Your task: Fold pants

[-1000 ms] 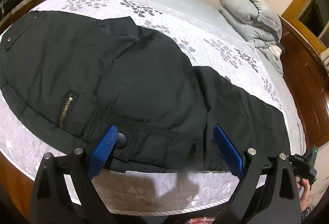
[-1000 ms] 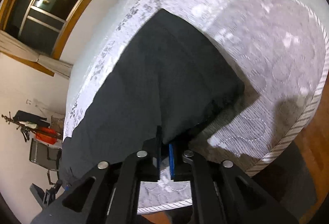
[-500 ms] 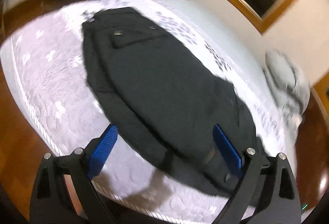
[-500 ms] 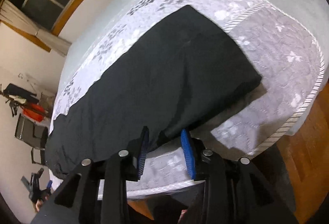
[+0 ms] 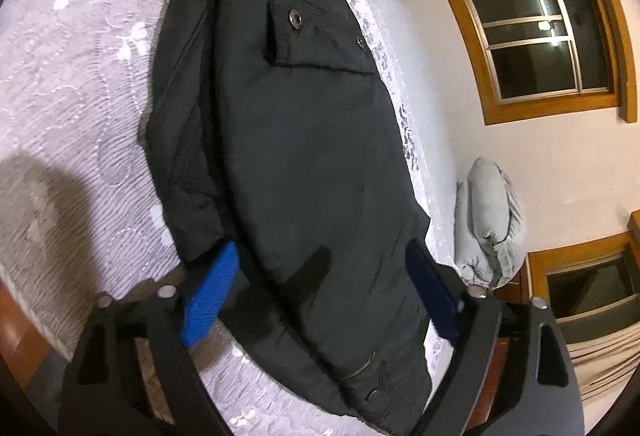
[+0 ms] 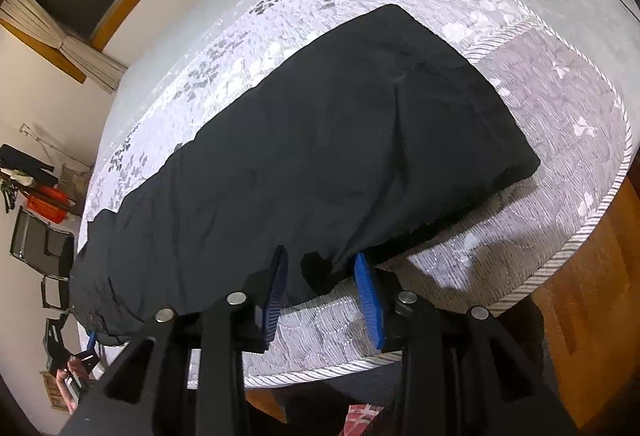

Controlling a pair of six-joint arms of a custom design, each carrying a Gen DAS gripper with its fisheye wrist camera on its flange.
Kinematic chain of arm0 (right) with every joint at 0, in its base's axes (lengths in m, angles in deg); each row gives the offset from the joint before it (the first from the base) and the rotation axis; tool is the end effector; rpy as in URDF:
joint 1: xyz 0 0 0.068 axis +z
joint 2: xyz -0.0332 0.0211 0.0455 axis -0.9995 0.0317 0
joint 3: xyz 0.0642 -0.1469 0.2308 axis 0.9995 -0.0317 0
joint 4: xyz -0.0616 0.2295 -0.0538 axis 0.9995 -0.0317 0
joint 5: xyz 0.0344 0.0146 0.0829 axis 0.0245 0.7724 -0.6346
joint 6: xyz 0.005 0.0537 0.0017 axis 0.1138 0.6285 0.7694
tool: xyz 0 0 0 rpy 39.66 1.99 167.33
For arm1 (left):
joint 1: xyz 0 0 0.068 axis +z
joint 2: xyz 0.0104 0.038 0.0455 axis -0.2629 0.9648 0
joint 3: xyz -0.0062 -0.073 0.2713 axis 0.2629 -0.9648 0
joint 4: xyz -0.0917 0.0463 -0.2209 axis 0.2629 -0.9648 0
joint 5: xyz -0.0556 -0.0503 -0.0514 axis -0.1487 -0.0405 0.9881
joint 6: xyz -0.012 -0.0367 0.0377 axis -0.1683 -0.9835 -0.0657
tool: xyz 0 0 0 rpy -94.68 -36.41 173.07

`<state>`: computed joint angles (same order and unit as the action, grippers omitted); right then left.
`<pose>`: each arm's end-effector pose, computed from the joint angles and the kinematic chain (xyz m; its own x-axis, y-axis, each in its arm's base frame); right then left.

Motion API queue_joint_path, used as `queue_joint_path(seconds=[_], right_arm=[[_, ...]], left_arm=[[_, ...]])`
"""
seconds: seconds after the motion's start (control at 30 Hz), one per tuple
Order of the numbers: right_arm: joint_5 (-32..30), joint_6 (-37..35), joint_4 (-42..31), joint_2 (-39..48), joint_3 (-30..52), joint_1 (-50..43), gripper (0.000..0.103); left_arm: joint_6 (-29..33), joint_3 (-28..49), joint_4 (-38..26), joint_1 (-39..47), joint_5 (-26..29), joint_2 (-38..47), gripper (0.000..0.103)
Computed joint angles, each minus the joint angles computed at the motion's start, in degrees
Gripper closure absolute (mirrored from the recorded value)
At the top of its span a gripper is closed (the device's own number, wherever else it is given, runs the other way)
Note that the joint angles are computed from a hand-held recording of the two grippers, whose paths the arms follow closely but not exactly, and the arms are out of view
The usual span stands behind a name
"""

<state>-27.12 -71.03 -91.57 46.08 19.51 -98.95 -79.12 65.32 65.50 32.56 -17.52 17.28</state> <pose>0.3032 -0.0442 0.1291 -0.8902 0.3226 -0.3217 0.1812 0.8986 0.3996 0.1822 0.1620 0.0927 -0.3400 -0.9348 -0.1025 -0.5127 0.2755 -0.8132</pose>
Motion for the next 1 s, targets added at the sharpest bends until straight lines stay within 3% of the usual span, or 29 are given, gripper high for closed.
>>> queue_joint_path(seconds=[0.13, 0.2, 0.23, 0.27, 0.37, 0.47, 0.6, 0.7, 0.8, 0.83, 0.9, 0.97, 1.0], right_arm=[[1.31, 0.59, 1.02, 0.52, 0.24, 1.49, 0.065], [1.59, 0.63, 1.45, 0.44, 0.25, 1.86, 0.066], [1.62, 0.55, 1.46, 0.39, 0.26, 1.9, 0.066], [1.54, 0.55, 1.44, 0.49, 0.39, 1.88, 0.066], [0.97, 0.42, 1.39, 0.76, 0.47, 1.26, 0.066], [0.85, 0.54, 1.6, 1.4, 0.68, 0.92, 0.066], [0.4, 0.52, 2.09, 2.0, 1.1, 0.27, 0.066], [-0.71, 0.31, 2.16, 2.87, 1.6, -0.36, 0.066], [-2.11, 0.78, 2.15, 2.98, 1.44, -1.08, 0.063], [-2.6, 0.76, 2.18, 2.57, 1.05, -1.42, 0.06], [-3.49, -0.23, 1.21, 1.69, 0.64, -2.53, 0.059], [-5.08, -0.9, 0.53, 0.72, 0.06, -4.5, 0.051], [-5.68, -0.83, 0.42, 0.38, -0.18, -5.5, 0.048]], left_arm=[[-4.72, 1.05, 6.57, -2.68, -1.68, 3.37, 0.017], [-6.5, 1.21, 8.82, -4.12, -3.54, 3.82, 0.052], [-5.17, 2.79, 5.51, -5.57, -7.14, 3.78, 0.086], [-4.16, 3.87, 2.96, -6.41, -9.6, 3.96, 0.09], [-7.53, 0.24, 9.8, -4.92, -7.85, 4.25, 0.098], [-5.73, -5.31, 11.31, -5.45, -11.55, -2.9, 0.099], [-6.47, -9.77, 8.62, -4.91, -14.12, -9.91, 0.099], [-3.06, -9.71, 8.63, -4.35, -14.84, -7.64, 0.094], [-3.84, -9.0, 12.22, -5.24, -15.75, -2.94, 0.086], [-4.09, -9.14, 13.27, -5.96, -16.62, -2.99, 0.083], [-3.52, -9.26, 12.75, -6.93, -16.69, -4.41, 0.065], [-4.11, -10.72, 11.68, -7.78, -17.59, -8.3, 0.041], [-4.92, -11.46, 10.54, -8.31, -19.07, -10.65, 0.037]])
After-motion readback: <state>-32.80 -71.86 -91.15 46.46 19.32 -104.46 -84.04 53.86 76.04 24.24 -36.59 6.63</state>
